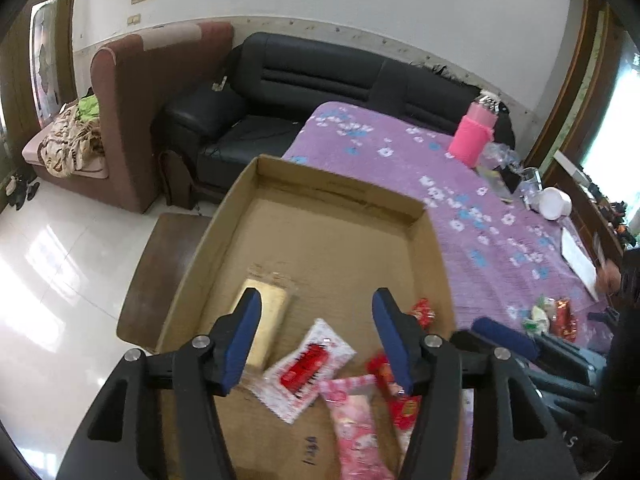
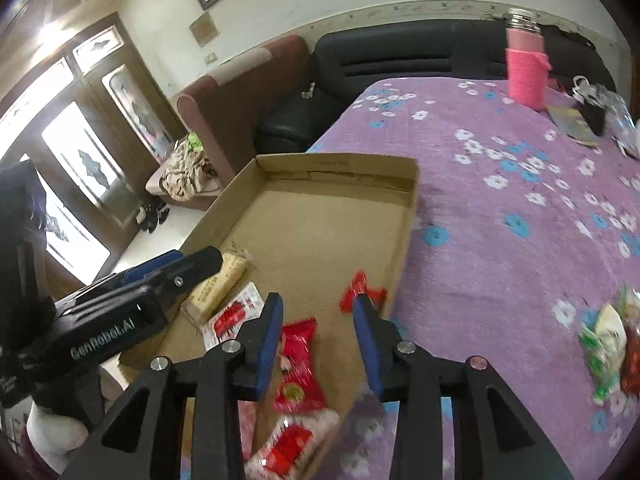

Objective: Organize snacks
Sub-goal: 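Move both open grippers back over the remaining snacks on the cloth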

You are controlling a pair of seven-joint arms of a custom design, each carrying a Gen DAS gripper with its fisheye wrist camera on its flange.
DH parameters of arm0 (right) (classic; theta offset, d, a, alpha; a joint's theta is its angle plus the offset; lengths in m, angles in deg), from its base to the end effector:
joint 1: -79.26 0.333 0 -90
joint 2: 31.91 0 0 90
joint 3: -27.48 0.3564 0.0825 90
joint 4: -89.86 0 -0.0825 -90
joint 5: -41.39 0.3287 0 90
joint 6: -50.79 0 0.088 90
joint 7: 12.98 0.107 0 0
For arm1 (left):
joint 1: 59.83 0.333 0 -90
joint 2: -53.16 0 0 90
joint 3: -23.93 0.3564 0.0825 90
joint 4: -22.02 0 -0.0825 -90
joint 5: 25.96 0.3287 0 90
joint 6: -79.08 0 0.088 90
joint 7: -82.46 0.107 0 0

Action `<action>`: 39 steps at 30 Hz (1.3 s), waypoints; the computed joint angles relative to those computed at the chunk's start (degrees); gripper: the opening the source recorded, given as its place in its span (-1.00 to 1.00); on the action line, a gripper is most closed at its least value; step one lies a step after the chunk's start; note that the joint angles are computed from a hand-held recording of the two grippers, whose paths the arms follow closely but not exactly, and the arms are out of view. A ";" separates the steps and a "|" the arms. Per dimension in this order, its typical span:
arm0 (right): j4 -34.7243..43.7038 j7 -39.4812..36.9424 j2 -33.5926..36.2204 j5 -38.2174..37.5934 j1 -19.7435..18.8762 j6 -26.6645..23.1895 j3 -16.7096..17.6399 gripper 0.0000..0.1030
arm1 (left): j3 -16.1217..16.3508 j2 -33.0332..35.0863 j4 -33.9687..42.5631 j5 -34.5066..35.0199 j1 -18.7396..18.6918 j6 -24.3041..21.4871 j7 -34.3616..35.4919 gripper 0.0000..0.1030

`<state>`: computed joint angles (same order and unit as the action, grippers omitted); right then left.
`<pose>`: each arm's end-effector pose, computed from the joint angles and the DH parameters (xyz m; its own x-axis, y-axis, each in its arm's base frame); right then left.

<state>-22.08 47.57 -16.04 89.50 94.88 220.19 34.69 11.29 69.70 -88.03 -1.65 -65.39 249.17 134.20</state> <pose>0.5843 0.1835 0.4772 0.2390 -0.9077 -0.3450 -0.7733 0.0370 -0.6330 0.5915 -0.2070 0.5051 -0.0780 -0.9797 0.1847 -0.7318 -0.0696 -0.6779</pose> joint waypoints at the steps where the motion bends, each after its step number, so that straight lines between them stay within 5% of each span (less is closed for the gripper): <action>1: -1.29 -0.82 -0.96 1.07 -0.46 0.37 0.35 -0.23 | 0.71 0.03 0.14 0.98 -0.87 -0.01 -0.87 0.22; 6: -10.10 -8.82 -7.13 9.55 -1.87 3.95 1.56 -0.23 | 4.53 2.41 3.54 7.94 -6.00 -2.40 -6.42 0.23; 12: -16.99 -19.13 -13.37 22.68 -1.54 4.71 -0.16 -0.23 | 3.60 6.48 9.29 10.51 -8.23 -15.09 -5.42 0.23; 15: -19.45 -24.55 -16.03 28.81 -0.73 5.02 -1.58 -0.23 | 4.41 6.23 9.55 13.36 -10.01 -17.90 -6.88 0.23; 21: -22.92 -29.82 -19.64 34.41 -0.48 2.58 -3.96 -0.23 | 3.56 2.44 4.16 15.63 -10.17 -16.68 -9.82 0.23; 27: -26.71 -33.20 -22.52 36.35 -0.95 0.46 -4.94 -0.23 | 3.86 -3.47 -5.33 16.05 -8.18 -5.98 -17.34 0.22; 32: -28.57 -37.21 -23.65 38.41 -1.33 2.46 -5.01 -0.23 | 7.70 -10.37 -8.13 34.22 -10.47 0.26 -38.17 0.22; 39: -28.59 -42.05 -22.85 42.74 -2.64 6.66 -5.19 -0.23 | 1.27 -15.11 -4.50 64.65 -12.37 -8.63 -63.90 0.83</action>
